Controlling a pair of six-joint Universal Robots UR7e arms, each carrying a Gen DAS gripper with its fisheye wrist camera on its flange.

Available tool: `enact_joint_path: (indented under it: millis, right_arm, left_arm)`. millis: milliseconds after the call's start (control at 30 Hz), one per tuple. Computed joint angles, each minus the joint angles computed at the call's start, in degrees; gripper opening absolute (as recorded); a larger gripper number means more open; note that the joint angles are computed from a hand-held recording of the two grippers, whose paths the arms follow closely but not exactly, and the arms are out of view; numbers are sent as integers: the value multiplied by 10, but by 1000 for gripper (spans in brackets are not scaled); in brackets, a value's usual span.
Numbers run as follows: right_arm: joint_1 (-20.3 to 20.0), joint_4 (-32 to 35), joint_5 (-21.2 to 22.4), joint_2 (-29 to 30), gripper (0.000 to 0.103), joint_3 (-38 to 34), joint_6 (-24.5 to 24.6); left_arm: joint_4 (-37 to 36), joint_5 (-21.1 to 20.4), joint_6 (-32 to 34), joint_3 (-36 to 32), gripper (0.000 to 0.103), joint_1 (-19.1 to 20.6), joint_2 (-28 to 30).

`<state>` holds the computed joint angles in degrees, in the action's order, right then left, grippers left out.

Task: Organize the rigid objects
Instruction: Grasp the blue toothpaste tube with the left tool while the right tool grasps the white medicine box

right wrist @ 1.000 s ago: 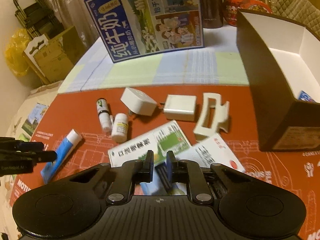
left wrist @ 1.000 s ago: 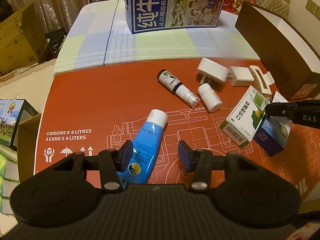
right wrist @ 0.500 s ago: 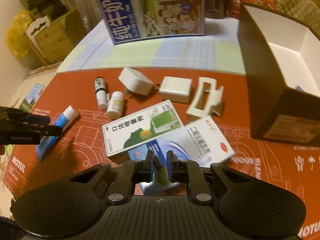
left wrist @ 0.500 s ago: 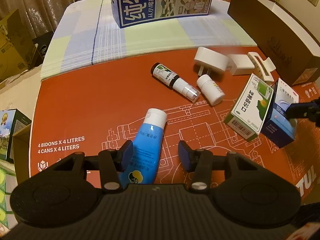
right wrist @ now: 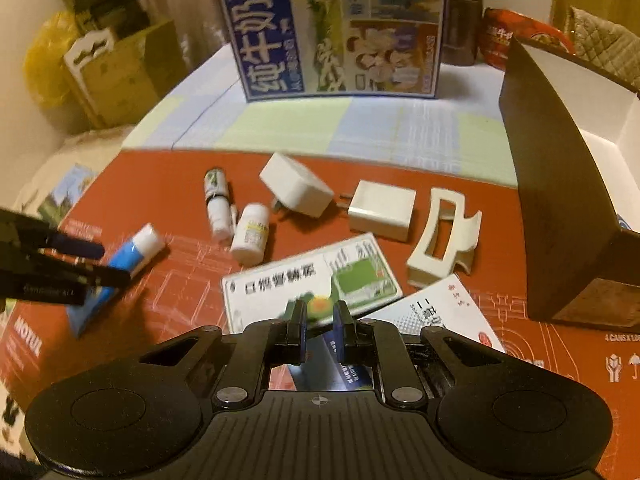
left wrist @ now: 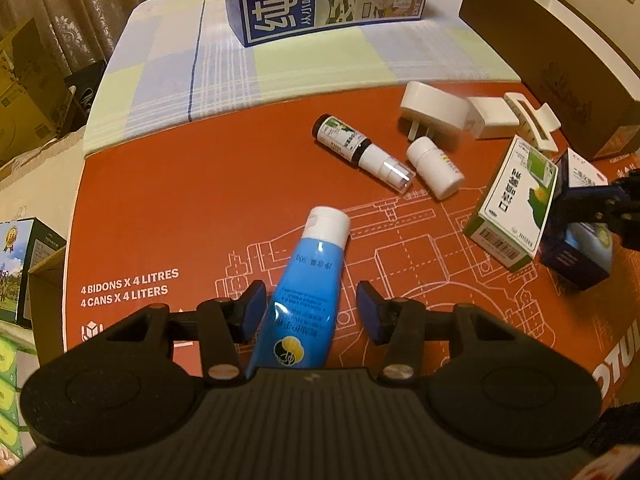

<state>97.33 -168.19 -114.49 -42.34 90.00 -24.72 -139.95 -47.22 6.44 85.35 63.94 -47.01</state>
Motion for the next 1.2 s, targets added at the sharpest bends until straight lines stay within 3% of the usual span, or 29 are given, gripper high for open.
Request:
enact_joint_path:
  millis: [200,467,500,533,600,667,800,900,1200]
  right_arm:
    - [2,16,-29,-29,10,33,5]
    - [-8,-46,-33,-75,14,97,115]
    - [-7,-56,-42,-76,26,99,124]
    - [-6,-67,-53,-75,46,101,129]
    - [-3,-107,-73,-71,70,105,129]
    - [-5,-121,-73,-71,71,106,133]
    - [-10,-87,-73,-62,71,87,158]
    - [-8,-78,-100,-42,71,69,154]
    - [-12,-71,-125,-8,71,31,133]
  left_arm:
    - [-12,5,33,0,47,3,9]
    - [-45,19,65,-1,46,5,24]
    - [-44,15,64,-2,41,5,24]
    - [-41,12,60,-3,39,5,24]
    - [-38,15,53,-3,33,3,26]
    - [-32,23,30,-5,33,-1,30]
    - [1,36,-42,-18,32,-8,38]
    - [15,16,-81,-22,33,-10,38]
    - [23,25,-45,-28,32,-16,48]
